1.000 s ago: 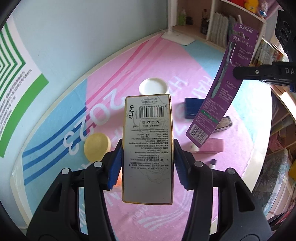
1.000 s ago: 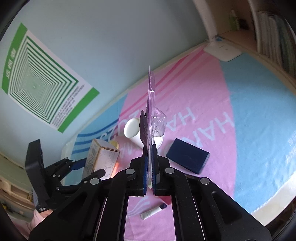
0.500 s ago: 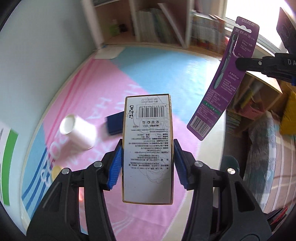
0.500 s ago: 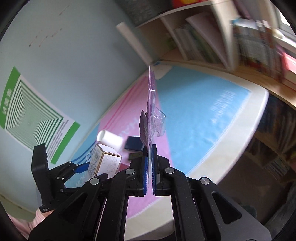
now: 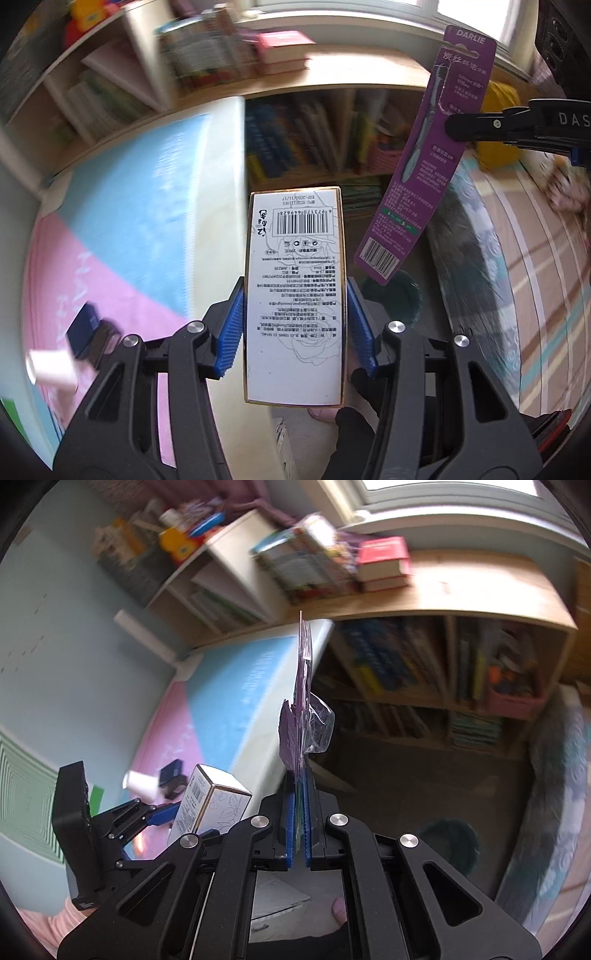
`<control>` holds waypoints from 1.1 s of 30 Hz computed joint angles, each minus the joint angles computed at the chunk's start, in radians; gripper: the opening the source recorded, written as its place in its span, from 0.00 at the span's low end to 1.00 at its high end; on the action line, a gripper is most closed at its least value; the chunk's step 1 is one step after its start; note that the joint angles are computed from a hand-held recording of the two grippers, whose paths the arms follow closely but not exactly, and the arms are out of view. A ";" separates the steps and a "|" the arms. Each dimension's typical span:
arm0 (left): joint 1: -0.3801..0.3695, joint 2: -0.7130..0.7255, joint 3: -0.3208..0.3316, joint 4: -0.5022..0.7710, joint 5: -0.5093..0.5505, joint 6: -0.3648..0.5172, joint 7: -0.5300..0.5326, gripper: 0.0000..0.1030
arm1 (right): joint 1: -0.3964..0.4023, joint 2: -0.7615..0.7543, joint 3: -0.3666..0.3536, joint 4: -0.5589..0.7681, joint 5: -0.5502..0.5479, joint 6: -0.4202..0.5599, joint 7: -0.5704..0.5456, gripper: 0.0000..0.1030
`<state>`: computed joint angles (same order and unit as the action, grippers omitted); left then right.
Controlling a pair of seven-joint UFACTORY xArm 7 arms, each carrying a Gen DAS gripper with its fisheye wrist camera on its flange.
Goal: Collect trash
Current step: 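Carry the box with left tool while right tool carries the toothbrush package to the wastebasket, then open both tools to drop the box and package into the wastebasket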
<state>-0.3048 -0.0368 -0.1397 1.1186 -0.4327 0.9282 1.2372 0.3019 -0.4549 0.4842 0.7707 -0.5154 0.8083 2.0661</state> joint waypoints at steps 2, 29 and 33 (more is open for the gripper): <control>-0.026 -0.040 -0.022 -0.058 -0.002 -0.003 0.027 0.47 | 0.027 -0.067 0.029 -0.052 0.047 0.058 0.070 0.04; -0.271 -0.081 -0.116 -0.301 0.142 -0.072 0.030 0.87 | 0.294 -0.271 0.200 -0.271 0.317 0.308 0.670 0.72; -0.246 -0.055 -0.103 -0.275 0.169 -0.076 -0.002 0.87 | 0.305 -0.290 0.174 -0.297 0.311 0.284 0.648 0.72</control>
<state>-0.5511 -0.0916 -0.2424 0.8436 -0.2640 0.8526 1.2353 0.6065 -0.7449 0.6584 0.4736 -0.2046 1.0919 2.7138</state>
